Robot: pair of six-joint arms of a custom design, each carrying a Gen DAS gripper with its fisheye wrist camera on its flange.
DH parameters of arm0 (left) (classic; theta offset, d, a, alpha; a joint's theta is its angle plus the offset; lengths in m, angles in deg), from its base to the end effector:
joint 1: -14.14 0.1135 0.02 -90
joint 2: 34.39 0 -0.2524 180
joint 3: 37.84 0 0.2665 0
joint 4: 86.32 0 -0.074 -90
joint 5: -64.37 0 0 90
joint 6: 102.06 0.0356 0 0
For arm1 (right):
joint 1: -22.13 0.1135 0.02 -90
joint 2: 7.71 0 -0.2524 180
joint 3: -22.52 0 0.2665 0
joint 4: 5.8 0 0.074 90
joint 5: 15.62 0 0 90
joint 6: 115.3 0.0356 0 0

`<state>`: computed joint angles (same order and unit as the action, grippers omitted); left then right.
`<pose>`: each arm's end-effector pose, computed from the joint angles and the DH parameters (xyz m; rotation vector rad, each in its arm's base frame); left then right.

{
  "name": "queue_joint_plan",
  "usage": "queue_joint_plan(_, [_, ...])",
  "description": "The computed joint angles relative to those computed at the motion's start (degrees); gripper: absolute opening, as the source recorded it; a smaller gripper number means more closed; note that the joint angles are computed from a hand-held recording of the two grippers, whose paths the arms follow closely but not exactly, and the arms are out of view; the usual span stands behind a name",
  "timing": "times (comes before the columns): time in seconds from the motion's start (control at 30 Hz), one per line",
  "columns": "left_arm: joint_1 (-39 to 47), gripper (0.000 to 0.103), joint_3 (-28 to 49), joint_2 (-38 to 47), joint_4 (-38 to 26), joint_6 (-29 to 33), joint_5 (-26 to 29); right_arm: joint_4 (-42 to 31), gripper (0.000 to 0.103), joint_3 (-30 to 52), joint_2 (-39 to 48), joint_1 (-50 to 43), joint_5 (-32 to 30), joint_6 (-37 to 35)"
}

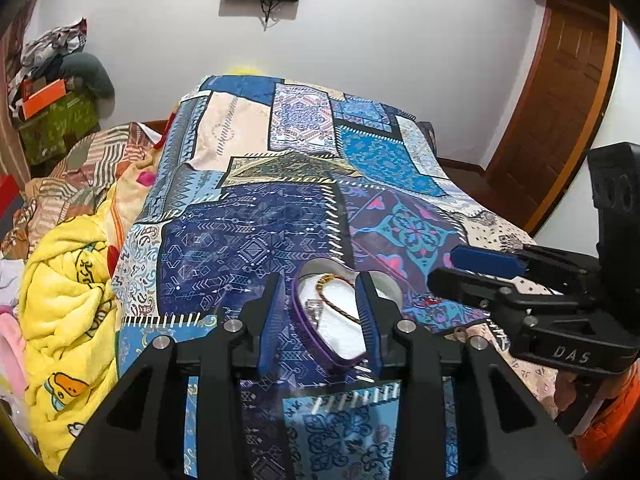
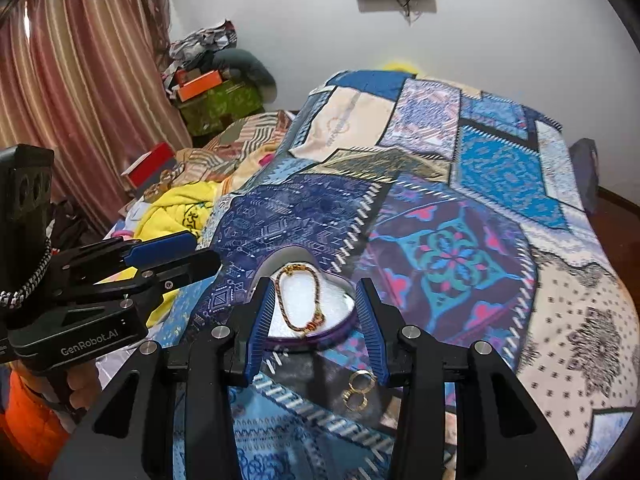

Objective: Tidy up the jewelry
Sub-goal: 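Lower the silver ring into the heart tin with the left tool while the right tool drops the bracelet in, then move the left tool to the gold hoop rings while the right tool approaches a ring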

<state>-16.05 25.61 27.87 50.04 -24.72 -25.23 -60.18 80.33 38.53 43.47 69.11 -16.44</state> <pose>0.2158 -0.1258 0.2685 0.3606 2.3154 -0.3847 0.1728 0.0710 0.2749 -0.3015 2.3240 0.3707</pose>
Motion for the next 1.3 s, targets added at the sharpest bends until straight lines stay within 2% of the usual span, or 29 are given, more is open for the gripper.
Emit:
queue_joint_plan(0.07, [-1.33, 0.042, 0.33, -0.43, -0.72, -0.4, -0.84, -1.44, 0.038, -0.25, -2.11, -0.7, 0.37, -0.25])
queue_joint_plan(0.27, [-6.48, 0.044, 1.73, -0.21, -2.51, -2.04, -3.79, -5.64, 0.039, -1.08, -7.22, -5.89, -0.9, -1.94])
queue_joint_plan(0.53, [-12.08, 0.046, 2.92, 3.42, -2.78, -3.84, -5.45, -12.47, 0.039, -2.78, -13.24, -21.19, -7.82, -9.66])
queue_joint_plan(0.83, [-16.39, 0.046, 3.51, 11.3, -0.61, -5.46, -4.5, -16.61, 0.039, -5.66, -13.46, -33.07, -15.04, -18.34])
queue_joint_plan(1.07, [-18.23, 0.046, 2.85, 16.45, 0.6, -5.39, -2.4, -16.17, 0.039, -9.64, -11.87, -30.55, -15.07, -20.59])
queue_joint_plan(1.17, [-18.41, 0.046, 2.59, 18.28, 0.99, -5.16, -1.44, -14.48, 0.039, -11.34, -10.64, -27.66, -13.49, -20.16])
queue_joint_plan(1.3, [-18.71, 0.046, 1.61, 18.84, 1.8, -4.63, -1.51, -11.65, 0.039, -12.76, -7.48, -26.15, -14.68, -19.8])
